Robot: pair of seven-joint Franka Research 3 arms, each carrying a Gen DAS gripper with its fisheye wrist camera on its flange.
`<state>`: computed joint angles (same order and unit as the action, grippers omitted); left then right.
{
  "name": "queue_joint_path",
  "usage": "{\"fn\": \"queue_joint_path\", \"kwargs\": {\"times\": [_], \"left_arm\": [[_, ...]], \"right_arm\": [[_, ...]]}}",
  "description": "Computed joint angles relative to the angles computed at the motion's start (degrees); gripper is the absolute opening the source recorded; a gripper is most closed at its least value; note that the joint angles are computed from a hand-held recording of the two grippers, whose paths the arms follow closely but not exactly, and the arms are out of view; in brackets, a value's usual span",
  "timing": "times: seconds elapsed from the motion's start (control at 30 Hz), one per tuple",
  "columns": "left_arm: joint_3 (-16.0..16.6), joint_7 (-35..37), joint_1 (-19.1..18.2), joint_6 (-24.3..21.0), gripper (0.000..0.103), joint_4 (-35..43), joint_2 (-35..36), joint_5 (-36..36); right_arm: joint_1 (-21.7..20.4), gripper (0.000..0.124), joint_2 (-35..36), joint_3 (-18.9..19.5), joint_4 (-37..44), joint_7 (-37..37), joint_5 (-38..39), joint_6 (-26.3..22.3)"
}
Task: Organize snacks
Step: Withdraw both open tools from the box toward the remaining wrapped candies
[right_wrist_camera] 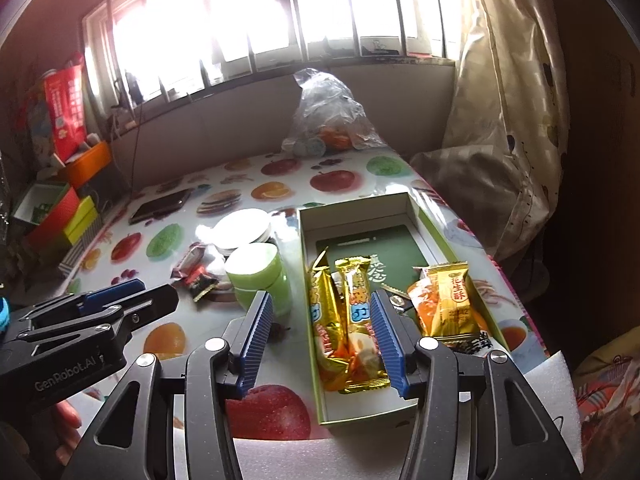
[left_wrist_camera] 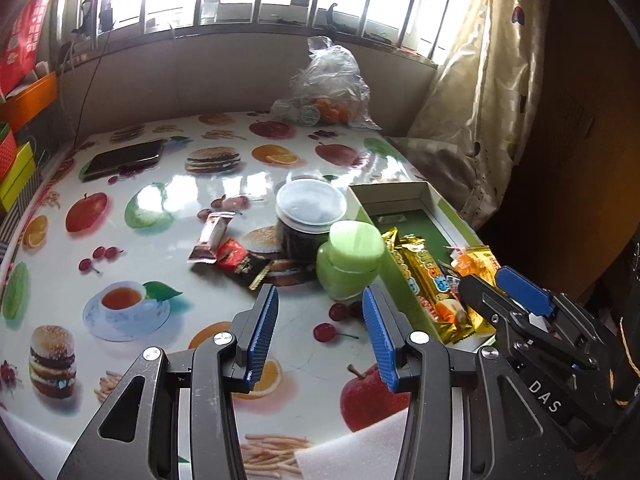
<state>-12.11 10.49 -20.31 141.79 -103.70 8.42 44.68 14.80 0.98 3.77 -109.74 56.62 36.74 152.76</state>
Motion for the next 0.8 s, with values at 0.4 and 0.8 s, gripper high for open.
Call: {"fn": "queue_joint_path", "kwargs": {"times": [0.4,0.8], "left_arm": [[0.0,-6.4,4.0,1.1,0.045,-9.4,-6.6,0.2],[-0.4,-8.4,7.3,2.8,0.045,-15.3,-10.0,-1.5]], "right_arm": [[2.3,0.05,1.8,1.8,1.6,-0.6,-0.8,-1.7],[4.3,0.05,6.5,3.8,6.1,-4.4,-2.7,-4.4]]}}
